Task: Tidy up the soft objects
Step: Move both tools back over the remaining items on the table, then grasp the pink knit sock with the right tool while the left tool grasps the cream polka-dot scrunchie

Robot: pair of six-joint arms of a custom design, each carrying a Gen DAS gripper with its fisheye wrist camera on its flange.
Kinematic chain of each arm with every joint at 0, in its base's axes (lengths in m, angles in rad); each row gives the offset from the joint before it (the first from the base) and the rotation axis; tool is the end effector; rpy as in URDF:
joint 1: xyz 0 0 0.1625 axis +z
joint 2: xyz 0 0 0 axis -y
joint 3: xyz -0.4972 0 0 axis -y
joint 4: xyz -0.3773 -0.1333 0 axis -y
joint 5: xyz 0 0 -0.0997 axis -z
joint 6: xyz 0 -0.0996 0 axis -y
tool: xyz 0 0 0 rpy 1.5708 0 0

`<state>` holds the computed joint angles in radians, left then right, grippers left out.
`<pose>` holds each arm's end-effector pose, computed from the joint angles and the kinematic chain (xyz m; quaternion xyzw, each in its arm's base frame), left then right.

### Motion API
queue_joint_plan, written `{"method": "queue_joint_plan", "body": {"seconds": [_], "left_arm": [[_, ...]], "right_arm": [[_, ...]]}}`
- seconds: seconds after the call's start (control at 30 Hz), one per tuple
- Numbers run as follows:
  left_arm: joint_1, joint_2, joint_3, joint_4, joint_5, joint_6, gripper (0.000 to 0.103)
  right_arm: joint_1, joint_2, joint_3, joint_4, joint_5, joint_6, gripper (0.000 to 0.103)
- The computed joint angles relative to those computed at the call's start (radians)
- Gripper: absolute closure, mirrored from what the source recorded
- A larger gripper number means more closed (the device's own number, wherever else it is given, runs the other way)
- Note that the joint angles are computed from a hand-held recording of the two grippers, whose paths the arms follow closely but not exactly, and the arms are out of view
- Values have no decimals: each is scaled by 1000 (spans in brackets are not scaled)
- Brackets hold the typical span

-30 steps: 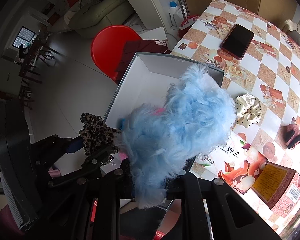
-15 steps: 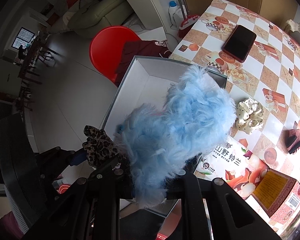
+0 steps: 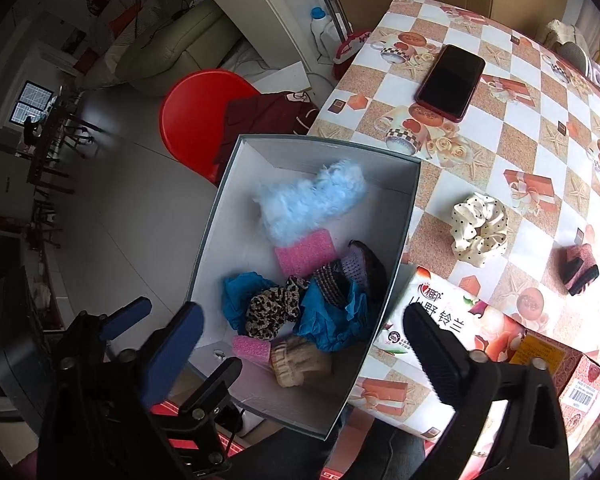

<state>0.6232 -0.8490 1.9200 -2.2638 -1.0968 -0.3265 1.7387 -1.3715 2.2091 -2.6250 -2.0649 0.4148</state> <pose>-0.3579 -0.4774 0.0854 0.3338 0.8956 0.0096 0.2940 0.1629 -0.4462 0.3053 -0.1449 -0.9534 0.1702 0.2028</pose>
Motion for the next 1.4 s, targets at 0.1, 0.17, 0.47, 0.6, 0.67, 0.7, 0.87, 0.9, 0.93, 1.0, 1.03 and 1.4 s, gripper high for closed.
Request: {"method": "queue_joint_plan", "body": {"seconds": [0.1,0.17,0.47,0.6,0.67,0.7,0.87,0.9,0.93,1.0,1.03,1.4], "left_arm": [[1,2,-7,-38,-42,26,0],[-3,16,-26,-40,-67,51,0],[-58,154,-161,-9,-149,189,0],[-93,242,-239,27,-165,240,0],[-108,289,-277,43,-167,263,0],[-115,315,-300,55,-168,270,0],[-130,453,-430,147,-134,266,0],[-131,477,-453,163,-123,262,0],[-132,502,-475,176,-113,261,0],[-132,551,-520,212,-87,259,0],[-130,575,-545,240,-79,255,0],[-93,723,-692,442,-24,146,0]], "right_arm": [[-22,-41,20,33,14,47,0],[-41,-84,41,44,24,86,0],[-152,-430,148,77,0,228,0],[-238,-587,156,170,-50,253,0],[-308,-653,161,207,-51,233,0],[-353,-684,166,217,-39,213,0],[-633,-768,197,212,99,18,0],[-685,-764,199,208,132,-23,0],[-730,-761,203,204,160,-60,0],[-792,-730,206,176,200,-122,0],[-815,-708,204,163,213,-149,0],[-872,-425,115,100,234,-321,0]]}}
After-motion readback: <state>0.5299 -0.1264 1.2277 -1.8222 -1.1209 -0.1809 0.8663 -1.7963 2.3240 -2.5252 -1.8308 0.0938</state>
